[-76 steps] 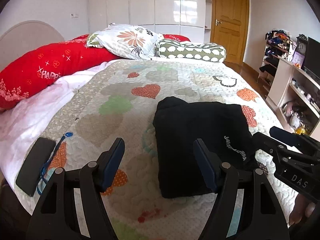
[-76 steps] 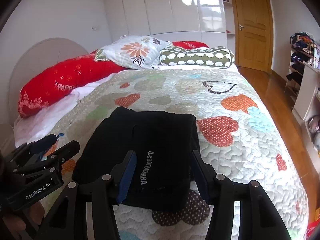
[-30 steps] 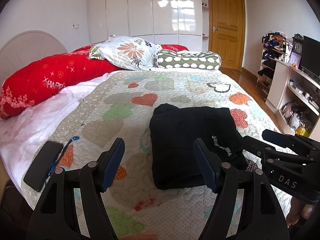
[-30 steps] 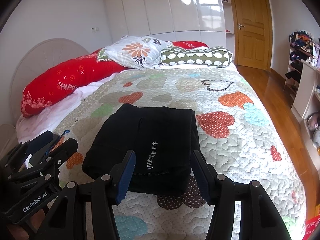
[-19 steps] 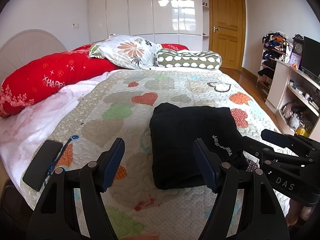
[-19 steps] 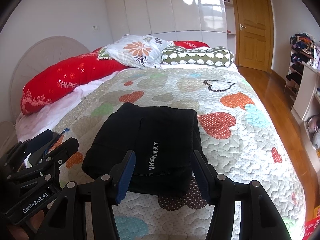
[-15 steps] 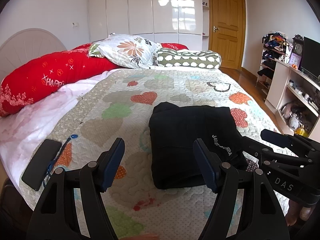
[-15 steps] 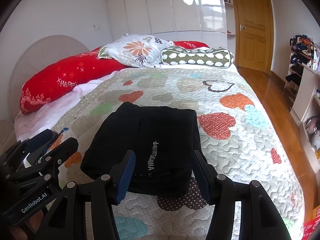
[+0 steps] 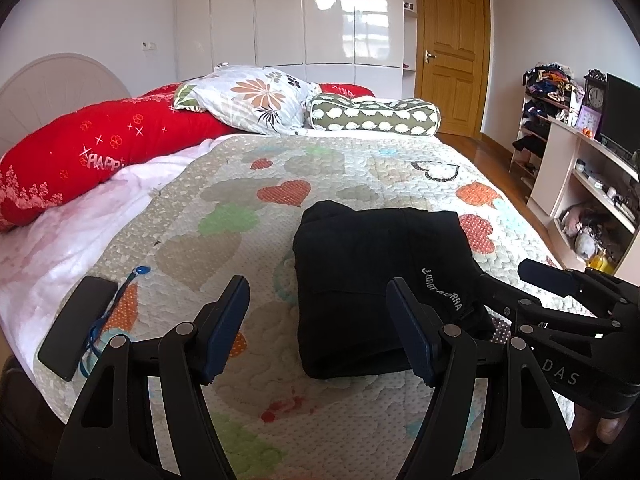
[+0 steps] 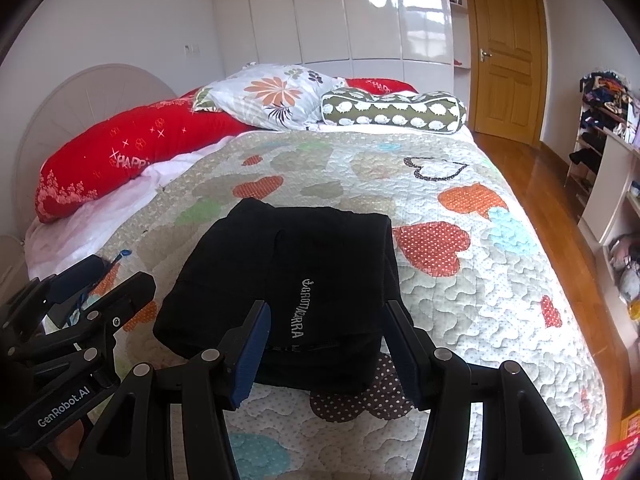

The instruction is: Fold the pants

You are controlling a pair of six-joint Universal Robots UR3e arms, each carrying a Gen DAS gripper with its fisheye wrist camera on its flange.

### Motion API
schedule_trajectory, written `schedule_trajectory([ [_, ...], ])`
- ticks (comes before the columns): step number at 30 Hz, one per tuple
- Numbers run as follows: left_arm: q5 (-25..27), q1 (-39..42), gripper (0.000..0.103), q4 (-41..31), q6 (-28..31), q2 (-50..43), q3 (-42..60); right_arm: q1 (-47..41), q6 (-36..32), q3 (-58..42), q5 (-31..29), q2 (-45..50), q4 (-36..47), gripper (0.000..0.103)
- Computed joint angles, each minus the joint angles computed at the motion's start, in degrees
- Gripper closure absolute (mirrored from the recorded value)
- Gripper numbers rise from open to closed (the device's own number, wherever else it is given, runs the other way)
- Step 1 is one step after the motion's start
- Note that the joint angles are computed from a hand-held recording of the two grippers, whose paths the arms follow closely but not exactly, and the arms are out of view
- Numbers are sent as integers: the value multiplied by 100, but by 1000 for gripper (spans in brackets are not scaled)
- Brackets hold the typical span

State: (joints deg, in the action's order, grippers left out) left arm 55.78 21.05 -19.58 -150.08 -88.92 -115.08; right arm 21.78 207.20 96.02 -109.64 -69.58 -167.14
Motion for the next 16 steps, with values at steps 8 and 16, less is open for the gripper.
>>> schedule_trajectory([
  [8, -5, -42, 31, 65, -109, -99, 44, 32, -12, -78, -31, 41, 89, 47],
  [16, -43, -7, 31, 14, -83, -99, 70, 65, -17, -173, -54, 94, 189, 47],
])
